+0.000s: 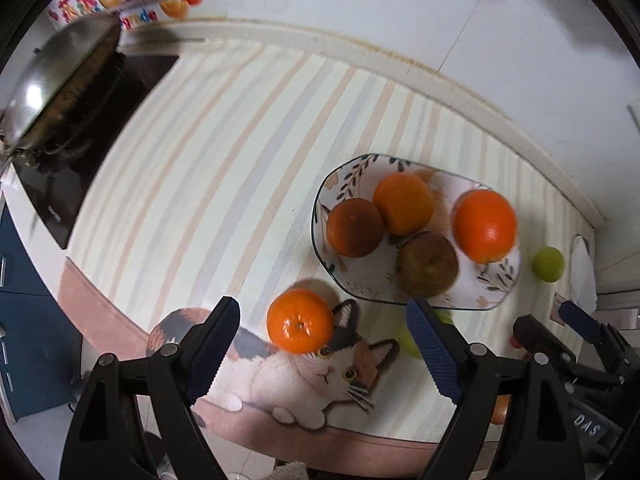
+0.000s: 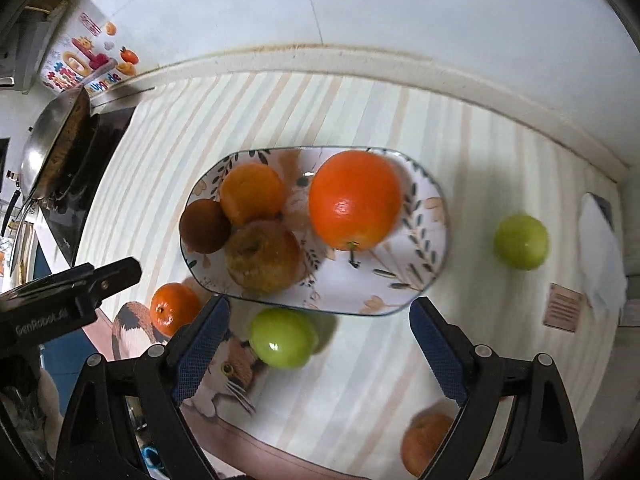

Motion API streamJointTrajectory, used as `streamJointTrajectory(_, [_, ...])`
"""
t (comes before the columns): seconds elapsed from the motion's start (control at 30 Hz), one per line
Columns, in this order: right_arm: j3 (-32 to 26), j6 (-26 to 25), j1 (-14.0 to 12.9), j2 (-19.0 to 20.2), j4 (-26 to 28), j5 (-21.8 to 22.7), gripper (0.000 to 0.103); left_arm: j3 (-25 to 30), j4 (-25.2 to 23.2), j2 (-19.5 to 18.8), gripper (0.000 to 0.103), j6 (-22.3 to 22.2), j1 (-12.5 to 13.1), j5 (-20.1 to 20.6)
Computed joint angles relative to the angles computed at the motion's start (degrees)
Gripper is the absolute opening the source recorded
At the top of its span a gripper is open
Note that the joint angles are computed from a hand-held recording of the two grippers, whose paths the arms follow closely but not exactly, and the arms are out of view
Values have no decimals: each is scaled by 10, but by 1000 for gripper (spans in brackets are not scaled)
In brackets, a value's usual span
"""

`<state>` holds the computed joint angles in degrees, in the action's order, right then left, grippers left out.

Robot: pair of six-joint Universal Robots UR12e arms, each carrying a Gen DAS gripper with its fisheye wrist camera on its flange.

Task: Organize fruits
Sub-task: 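Lift both tools up away from the plate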

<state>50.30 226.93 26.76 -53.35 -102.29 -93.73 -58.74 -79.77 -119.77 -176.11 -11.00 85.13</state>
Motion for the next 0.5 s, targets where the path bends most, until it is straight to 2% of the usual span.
streamJointTrajectory(0.13, [5, 4, 9, -17, -5, -26, 94, -34, 46, 32, 85, 2, 0, -3])
streamJointTrajectory(0.5, [9, 3, 38, -55, -14, -83, 94, -94, 94, 97, 85, 17, 0, -16])
